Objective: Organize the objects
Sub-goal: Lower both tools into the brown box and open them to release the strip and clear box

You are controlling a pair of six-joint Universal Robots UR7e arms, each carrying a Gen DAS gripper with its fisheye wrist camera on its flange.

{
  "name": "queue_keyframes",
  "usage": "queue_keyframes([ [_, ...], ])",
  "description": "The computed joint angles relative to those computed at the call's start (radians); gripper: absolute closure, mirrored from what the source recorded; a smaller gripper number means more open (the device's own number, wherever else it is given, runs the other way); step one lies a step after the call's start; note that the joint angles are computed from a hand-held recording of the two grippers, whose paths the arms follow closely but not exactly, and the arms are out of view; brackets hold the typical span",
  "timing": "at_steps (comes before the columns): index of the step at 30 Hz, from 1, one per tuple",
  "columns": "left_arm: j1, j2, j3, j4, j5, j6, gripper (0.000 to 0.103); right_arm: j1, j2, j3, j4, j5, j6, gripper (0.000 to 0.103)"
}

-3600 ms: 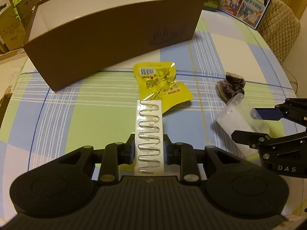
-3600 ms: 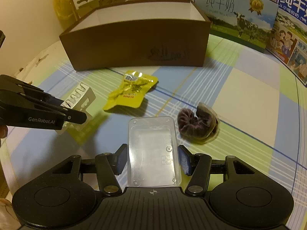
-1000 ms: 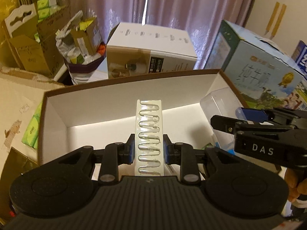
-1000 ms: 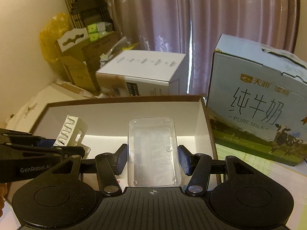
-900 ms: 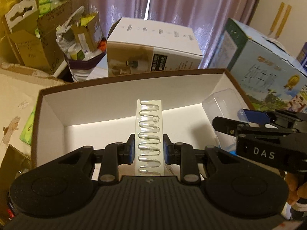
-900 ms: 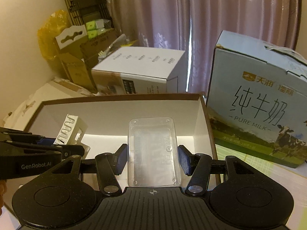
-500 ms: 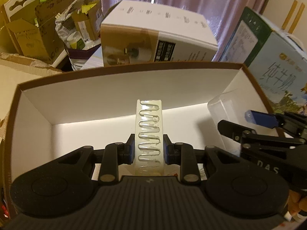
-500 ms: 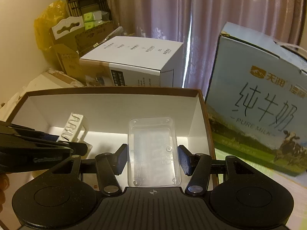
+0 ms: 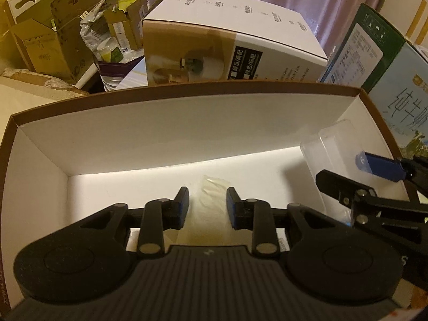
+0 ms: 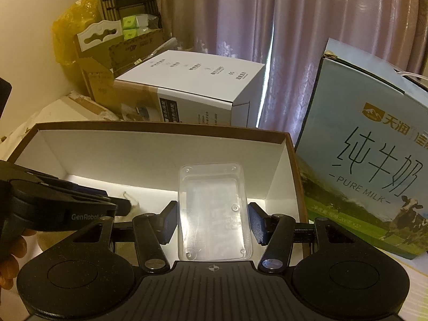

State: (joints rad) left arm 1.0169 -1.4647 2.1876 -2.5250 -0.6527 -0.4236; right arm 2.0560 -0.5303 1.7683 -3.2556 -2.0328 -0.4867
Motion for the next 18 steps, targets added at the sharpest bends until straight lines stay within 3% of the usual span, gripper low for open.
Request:
queue_keyframes([
  [4, -0.002, -0.005, 0.000, 0.006, 0.020, -0.006, 0.051, -0.002, -0.002, -0.003, 0.010, 0.007, 0.008, 0.050],
  [9, 0.005, -0.020, -0.009, 0.036, 0.035, -0.014, 0.044, -0.003, -0.004, -0.004, 0.011, 0.013, 0.016, 0.050],
  [14, 0.005, -0.031, -0.011, 0.047, 0.035, -0.005, 0.043, -0.008, -0.004, 0.000, -0.015, 0.049, 0.029, 0.050],
  [18, 0.003, -0.038, -0.011, 0.051, 0.035, 0.004, 0.032, -0.007, -0.001, 0.002, -0.058, 0.057, 0.045, 0.049],
])
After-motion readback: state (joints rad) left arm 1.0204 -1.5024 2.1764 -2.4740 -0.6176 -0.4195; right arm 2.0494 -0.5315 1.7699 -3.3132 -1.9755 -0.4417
